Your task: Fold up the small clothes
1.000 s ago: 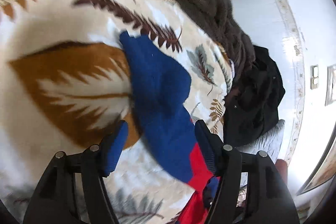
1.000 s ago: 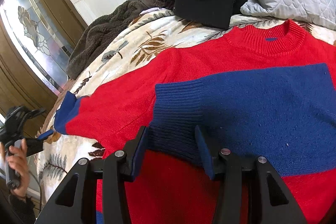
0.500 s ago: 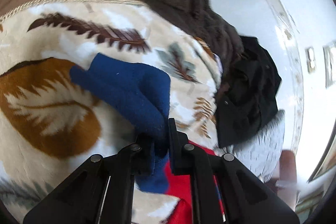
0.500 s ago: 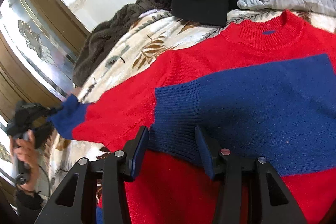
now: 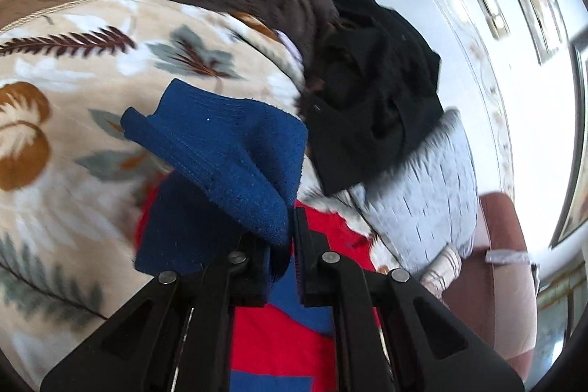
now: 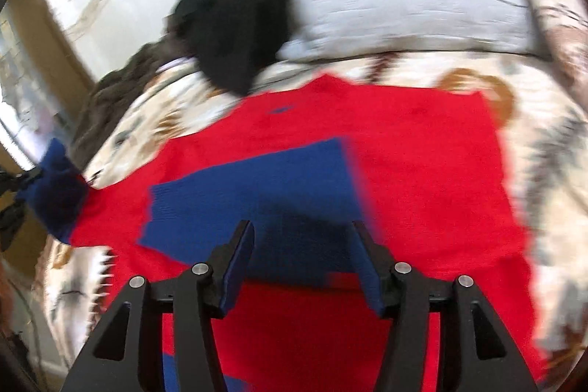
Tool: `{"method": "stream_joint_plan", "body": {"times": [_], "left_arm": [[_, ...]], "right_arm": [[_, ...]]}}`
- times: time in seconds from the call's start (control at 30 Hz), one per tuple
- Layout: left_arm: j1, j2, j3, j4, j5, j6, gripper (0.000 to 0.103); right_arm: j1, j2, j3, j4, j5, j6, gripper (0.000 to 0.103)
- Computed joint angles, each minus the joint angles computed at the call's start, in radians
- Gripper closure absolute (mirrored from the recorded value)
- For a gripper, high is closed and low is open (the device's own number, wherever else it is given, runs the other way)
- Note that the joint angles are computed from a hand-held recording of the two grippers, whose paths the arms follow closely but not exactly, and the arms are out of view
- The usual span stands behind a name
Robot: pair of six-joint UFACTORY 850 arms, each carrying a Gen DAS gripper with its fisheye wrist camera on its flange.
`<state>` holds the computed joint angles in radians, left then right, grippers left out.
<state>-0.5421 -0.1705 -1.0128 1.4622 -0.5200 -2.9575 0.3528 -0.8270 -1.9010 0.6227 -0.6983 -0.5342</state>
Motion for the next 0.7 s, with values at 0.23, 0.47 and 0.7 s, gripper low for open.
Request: {"method": "stream_joint_plan", "body": {"times": [0.23,0.47,0.7], "left_arm": [[-0.026,-0.151,-0.193,-0.097,0.058,0.146,0.096],[-0.037,-0.362,-0.459,-0.395,0.117,0.540,0.096],[-0.016,-0.547,-0.622,-0.873,0.196,0.976,0.096]], "right_arm": [[-0.070,0.052,0.147,0.128,0.066,-0.166,0.039],[-0.055,0.055,0.153,0.104,0.068,-0.202,0.022],[-0.090,0.041,0.149,0.247,0.005,-0.278,0.021]]}}
